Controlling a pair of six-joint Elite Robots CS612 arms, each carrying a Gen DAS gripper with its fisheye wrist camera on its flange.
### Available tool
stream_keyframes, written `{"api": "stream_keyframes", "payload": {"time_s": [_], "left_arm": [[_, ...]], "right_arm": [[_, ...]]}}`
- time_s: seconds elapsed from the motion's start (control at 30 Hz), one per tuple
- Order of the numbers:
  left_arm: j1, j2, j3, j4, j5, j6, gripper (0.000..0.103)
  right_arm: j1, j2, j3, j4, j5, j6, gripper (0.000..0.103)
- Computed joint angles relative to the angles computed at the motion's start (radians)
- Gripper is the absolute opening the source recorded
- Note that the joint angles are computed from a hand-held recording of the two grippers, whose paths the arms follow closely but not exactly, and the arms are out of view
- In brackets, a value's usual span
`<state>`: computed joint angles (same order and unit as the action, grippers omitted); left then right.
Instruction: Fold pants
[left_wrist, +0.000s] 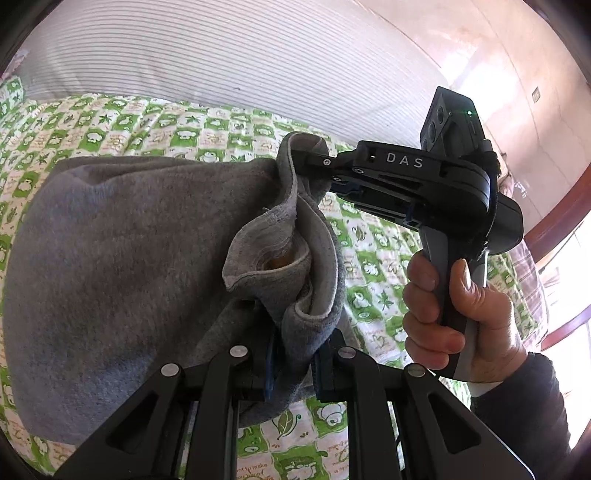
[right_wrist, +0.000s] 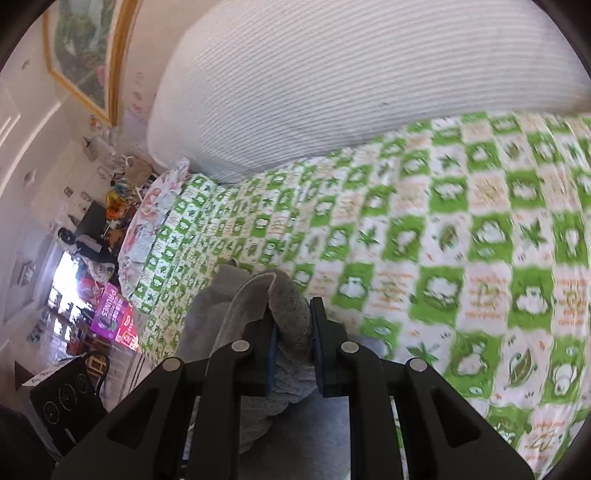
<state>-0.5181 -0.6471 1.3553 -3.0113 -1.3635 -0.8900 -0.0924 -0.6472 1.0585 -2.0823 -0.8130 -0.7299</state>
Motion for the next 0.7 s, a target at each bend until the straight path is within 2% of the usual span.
{"api": "stream_keyframes", "payload": {"time_s": [0.17, 0.2, 0.27, 0.33, 0.47, 0.53, 0.7], "left_arm": [[0.003, 0.003, -0.007, 0.013, -0.017, 0.008, 0.015], [0.004, 0.001, -0.005, 0.016, -0.024, 0.007, 0.015], [0.007, -0.002, 0.0, 0.005, -0.034, 0.002, 0.024], [0.012, -0.003, -0.001, 0.005, -0.064, 0.007, 0.03], [0.009, -0.023, 0.029, -0.024, -0.106, 0.028, 0.052], [0.004, -0.042, 0.06, -0.044, -0.108, 0.053, 0.055], [0.005, -0.099, 0.157, -0.094, -0.12, 0.066, 0.057]], "right_arm": [[-0.005, -0.001, 0.009, -0.021, -0.006, 0.025, 0.018], [-0.004, -0.002, 0.012, -0.031, -0.013, 0.037, 0.022], [-0.004, -0.007, 0.021, -0.056, -0.026, 0.069, 0.028], [-0.008, -0.014, 0.036, -0.094, -0.038, 0.109, 0.04], [-0.02, -0.039, 0.076, -0.153, -0.058, 0.152, 0.047], [-0.027, -0.056, 0.101, -0.181, -0.064, 0.164, 0.047], [-0.048, -0.124, 0.211, -0.308, -0.069, 0.194, 0.049]]}}
